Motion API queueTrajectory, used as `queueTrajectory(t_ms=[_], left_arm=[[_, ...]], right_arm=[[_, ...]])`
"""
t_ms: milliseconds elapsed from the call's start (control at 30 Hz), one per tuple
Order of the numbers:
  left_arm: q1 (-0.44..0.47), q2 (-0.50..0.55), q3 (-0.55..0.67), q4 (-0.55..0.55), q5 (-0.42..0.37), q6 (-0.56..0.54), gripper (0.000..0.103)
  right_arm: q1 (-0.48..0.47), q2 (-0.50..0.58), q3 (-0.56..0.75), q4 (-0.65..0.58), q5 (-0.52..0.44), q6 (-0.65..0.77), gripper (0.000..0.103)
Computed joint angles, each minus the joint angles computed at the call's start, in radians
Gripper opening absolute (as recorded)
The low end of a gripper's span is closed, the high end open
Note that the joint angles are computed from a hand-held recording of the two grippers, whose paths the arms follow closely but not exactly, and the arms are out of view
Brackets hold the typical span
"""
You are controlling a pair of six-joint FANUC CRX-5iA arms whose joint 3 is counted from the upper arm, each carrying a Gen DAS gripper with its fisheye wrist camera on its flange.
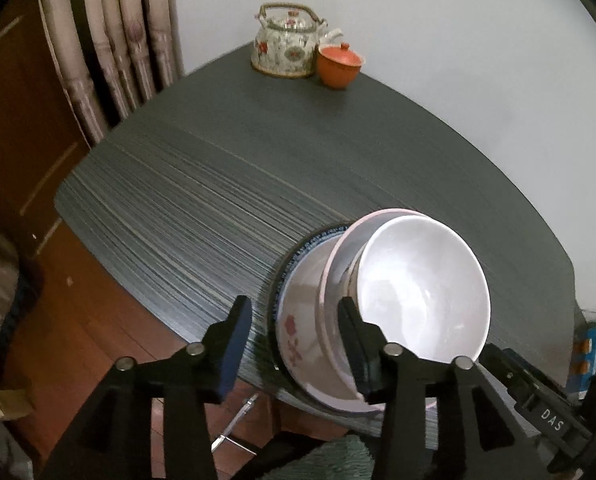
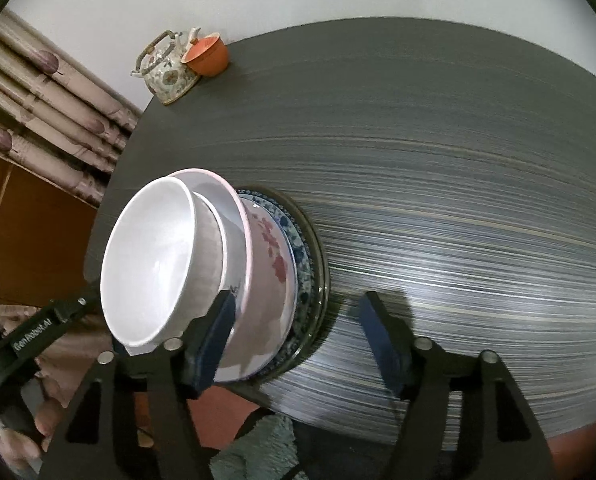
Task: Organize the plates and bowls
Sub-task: 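Open both tools and withdraw them from the stacked dishes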
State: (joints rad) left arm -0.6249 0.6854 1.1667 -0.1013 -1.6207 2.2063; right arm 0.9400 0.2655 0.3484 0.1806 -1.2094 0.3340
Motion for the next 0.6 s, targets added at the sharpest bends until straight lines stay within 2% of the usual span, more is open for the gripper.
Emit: queueTrajectory(t_ms=[100,133,367,600], left_arm=[[-0.029,0.013,0.055,-0.057,-0.037,-0.016,0.057],[-0.037,0.012,0.059,-0.068,-0.043,-0.019,0.058],[-0.072,0.023,0.100,-0.078,-0.067,-0.043,0.059],[-0.094,0.052,0.163,-0.080,-0.094,-0.063,0.060]], right_arm=[[0.025,-0.013,-0.018,0.046,-0.013,-0.003,0.068],[0.030,-0.017,-0.023,0.053,-0.012,-0.002,0.073],[0.097,-0.039,-0.067,0.132,0.008,0.021,0.088],[0.120,-0.034,-0.060,0.125,0.013,0.052,0.089]])
